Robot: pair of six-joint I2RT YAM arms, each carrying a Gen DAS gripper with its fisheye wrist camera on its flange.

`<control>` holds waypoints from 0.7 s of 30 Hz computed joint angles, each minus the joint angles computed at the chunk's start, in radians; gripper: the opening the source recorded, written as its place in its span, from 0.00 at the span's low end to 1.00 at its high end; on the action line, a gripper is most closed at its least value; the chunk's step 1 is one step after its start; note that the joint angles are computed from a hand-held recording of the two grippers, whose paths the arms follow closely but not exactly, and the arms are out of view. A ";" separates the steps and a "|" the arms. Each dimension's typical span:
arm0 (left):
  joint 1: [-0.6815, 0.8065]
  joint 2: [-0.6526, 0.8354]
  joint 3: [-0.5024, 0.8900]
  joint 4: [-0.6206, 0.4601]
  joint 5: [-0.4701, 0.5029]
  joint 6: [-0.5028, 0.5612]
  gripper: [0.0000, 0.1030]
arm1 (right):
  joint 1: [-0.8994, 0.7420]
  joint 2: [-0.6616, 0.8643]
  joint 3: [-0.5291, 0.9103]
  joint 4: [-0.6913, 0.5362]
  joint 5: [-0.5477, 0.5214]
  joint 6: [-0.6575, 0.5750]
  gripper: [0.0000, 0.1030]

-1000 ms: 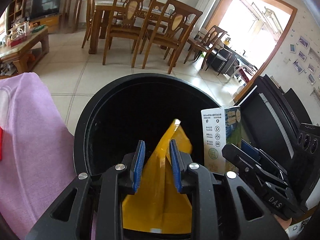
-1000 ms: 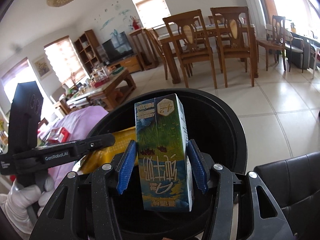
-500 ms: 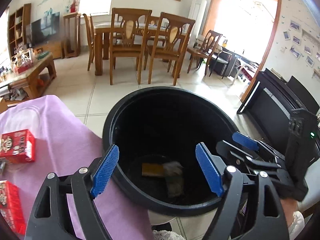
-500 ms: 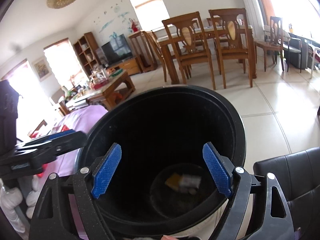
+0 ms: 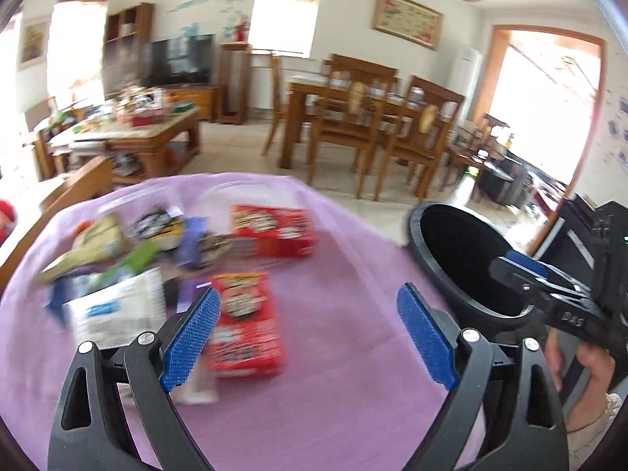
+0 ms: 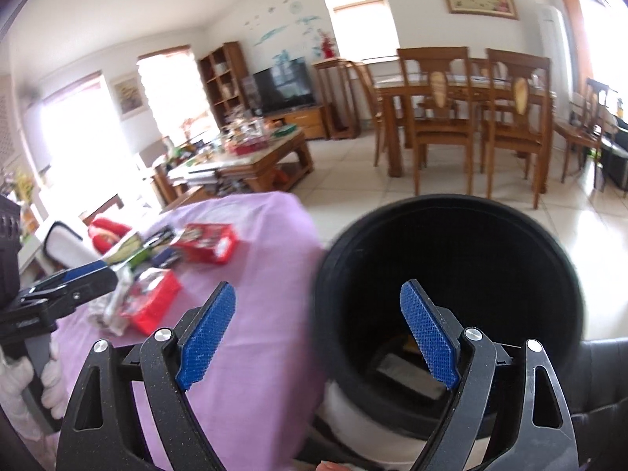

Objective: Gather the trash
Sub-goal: 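Grasp the white courier bag with left tool while right tool grasps red milk box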

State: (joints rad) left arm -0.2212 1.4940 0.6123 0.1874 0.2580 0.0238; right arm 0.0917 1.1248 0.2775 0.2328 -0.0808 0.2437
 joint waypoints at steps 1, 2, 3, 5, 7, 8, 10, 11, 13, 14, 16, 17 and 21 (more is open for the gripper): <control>0.051 -0.003 -0.007 -0.007 0.007 0.008 0.88 | 0.058 0.044 0.030 0.009 0.022 0.026 0.82; 0.098 -0.008 -0.018 -0.013 0.014 0.019 0.88 | 0.117 0.089 0.060 0.018 0.044 0.053 0.83; 0.149 0.000 -0.018 -0.019 0.014 0.026 0.88 | 0.173 0.128 0.088 0.022 0.068 0.078 0.82; 0.230 0.026 -0.017 -0.019 0.028 0.034 0.88 | 0.278 0.237 0.170 0.030 0.112 0.128 0.82; 0.307 0.075 0.007 -0.046 0.050 0.046 0.88 | 0.355 0.344 0.256 0.027 0.132 0.161 0.82; 0.333 0.102 0.028 -0.061 0.059 0.054 0.88 | 0.391 0.403 0.307 0.016 0.146 0.181 0.82; 0.353 0.146 0.059 -0.079 0.063 0.068 0.88 | 0.448 0.517 0.416 -0.015 0.165 0.216 0.82; 0.372 0.158 0.063 -0.086 0.075 0.086 0.88 | 0.468 0.559 0.464 -0.038 0.178 0.228 0.82; 0.385 0.203 0.094 -0.104 0.079 0.112 0.88 | 0.506 0.645 0.556 -0.085 0.221 0.250 0.82; 0.380 0.216 0.086 -0.096 0.072 0.114 0.88 | 0.524 0.673 0.568 -0.087 0.243 0.265 0.82; 0.379 0.260 0.112 -0.109 0.075 0.117 0.88 | 0.541 0.725 0.616 -0.113 0.265 0.288 0.82; 0.373 0.262 0.100 -0.108 0.070 0.113 0.88 | 0.547 0.740 0.631 -0.118 0.272 0.295 0.79; 0.385 0.280 0.106 -0.108 0.078 0.140 0.89 | 0.555 0.772 0.656 -0.134 0.311 0.318 0.74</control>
